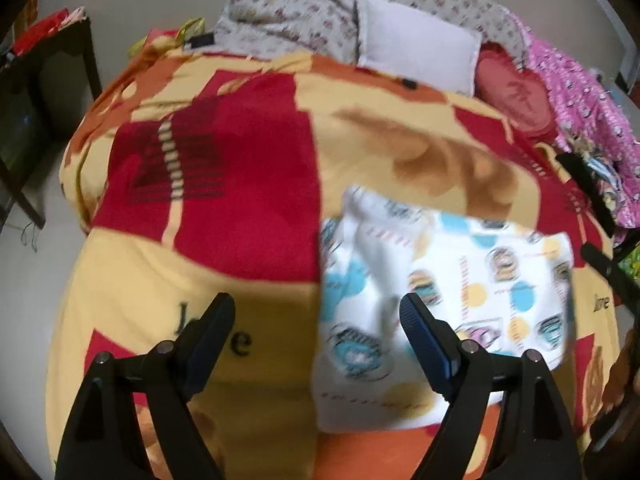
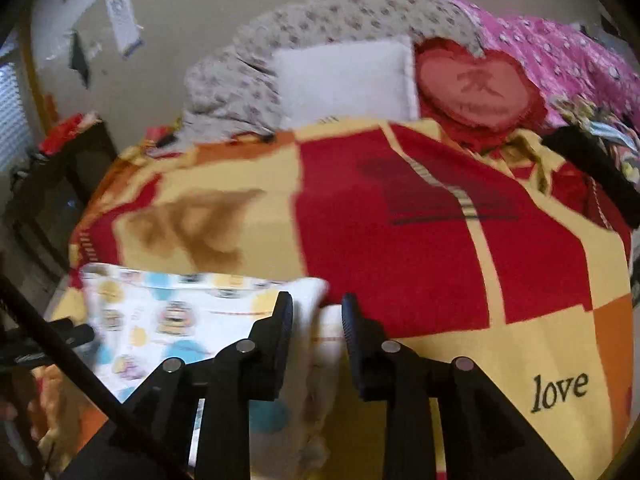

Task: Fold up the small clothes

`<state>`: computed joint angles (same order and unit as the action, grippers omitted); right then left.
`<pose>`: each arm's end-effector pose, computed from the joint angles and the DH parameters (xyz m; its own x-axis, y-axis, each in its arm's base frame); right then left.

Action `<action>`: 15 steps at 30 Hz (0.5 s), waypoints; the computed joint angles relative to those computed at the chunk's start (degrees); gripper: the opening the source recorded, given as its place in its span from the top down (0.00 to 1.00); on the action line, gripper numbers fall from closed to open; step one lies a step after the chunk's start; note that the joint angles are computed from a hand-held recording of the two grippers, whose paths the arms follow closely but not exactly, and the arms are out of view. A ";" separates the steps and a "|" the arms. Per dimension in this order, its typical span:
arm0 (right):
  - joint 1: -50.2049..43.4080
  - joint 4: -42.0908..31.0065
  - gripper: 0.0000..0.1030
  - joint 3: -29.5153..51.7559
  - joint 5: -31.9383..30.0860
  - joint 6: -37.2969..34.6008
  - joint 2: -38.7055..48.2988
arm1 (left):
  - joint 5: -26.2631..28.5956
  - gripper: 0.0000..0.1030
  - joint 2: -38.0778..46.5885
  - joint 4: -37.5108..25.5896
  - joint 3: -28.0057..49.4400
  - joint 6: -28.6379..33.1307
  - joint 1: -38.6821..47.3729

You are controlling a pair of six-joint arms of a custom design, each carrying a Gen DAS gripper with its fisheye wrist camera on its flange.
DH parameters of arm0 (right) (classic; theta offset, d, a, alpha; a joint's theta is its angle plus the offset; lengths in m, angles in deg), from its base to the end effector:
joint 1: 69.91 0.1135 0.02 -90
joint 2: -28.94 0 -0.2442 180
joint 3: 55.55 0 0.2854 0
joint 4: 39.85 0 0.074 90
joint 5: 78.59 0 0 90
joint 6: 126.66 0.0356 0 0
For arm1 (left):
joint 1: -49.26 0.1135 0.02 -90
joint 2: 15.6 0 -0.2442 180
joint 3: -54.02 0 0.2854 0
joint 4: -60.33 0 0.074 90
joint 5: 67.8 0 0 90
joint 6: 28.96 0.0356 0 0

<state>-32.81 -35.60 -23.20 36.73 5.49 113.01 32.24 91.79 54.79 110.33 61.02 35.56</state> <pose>0.2033 0.1346 0.0541 -0.6469 0.2713 -0.7127 0.1611 0.9621 0.2200 0.3214 -0.0847 0.0334 -0.8114 0.1974 -0.5501 0.3261 0.9340 -0.1458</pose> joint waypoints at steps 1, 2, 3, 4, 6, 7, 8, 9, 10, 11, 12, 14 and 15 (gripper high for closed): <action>0.82 1.02 0.73 0.23 -1.53 -0.91 -0.19 | 0.63 0.19 0.51 -0.10 0.84 -0.45 -0.35; 1.30 1.78 0.73 0.94 -2.94 -1.82 0.68 | 0.85 0.19 1.25 -0.20 1.76 -1.00 -0.69; 1.78 1.93 0.73 3.12 -4.28 -2.90 3.30 | 0.59 0.19 2.38 0.18 2.82 -1.88 -1.19; 2.31 1.37 0.73 5.70 -4.06 -3.48 6.40 | -0.30 0.19 3.70 0.87 3.82 -2.63 -1.79; 2.56 0.41 0.73 10.26 -3.24 -5.02 12.39 | -2.55 0.19 6.86 0.51 6.72 -3.28 -2.79; 2.00 -0.39 0.73 12.21 -4.16 -5.33 14.96 | -4.50 0.19 9.22 -0.73 9.03 -3.49 -3.25; 1.41 -1.03 0.73 13.52 -4.97 -5.01 16.87 | -4.99 0.19 11.30 -1.70 11.01 -3.90 -3.17; 0.67 -1.25 0.73 14.73 -5.17 -4.37 19.08 | -4.16 0.19 12.93 -2.44 12.50 -4.32 -2.81; 0.05 -0.74 0.73 15.17 -5.13 -4.12 20.47 | -3.34 0.19 14.03 -3.08 13.52 -4.63 -2.48; -0.95 0.97 0.74 15.19 -6.02 -4.05 21.83 | -2.39 0.17 15.40 -3.59 14.74 -5.13 -1.99; -2.02 2.88 0.74 15.04 -7.40 -3.85 23.03 | -2.20 0.14 16.16 -3.53 15.32 -5.32 -1.84; -3.18 5.25 0.74 15.09 -8.64 -3.83 24.95 | -3.43 0.12 16.68 -2.71 15.57 -5.28 -2.21; -3.57 5.81 0.74 15.26 -8.77 -4.02 25.33 | -3.52 0.12 16.76 -3.07 15.79 -5.34 -2.27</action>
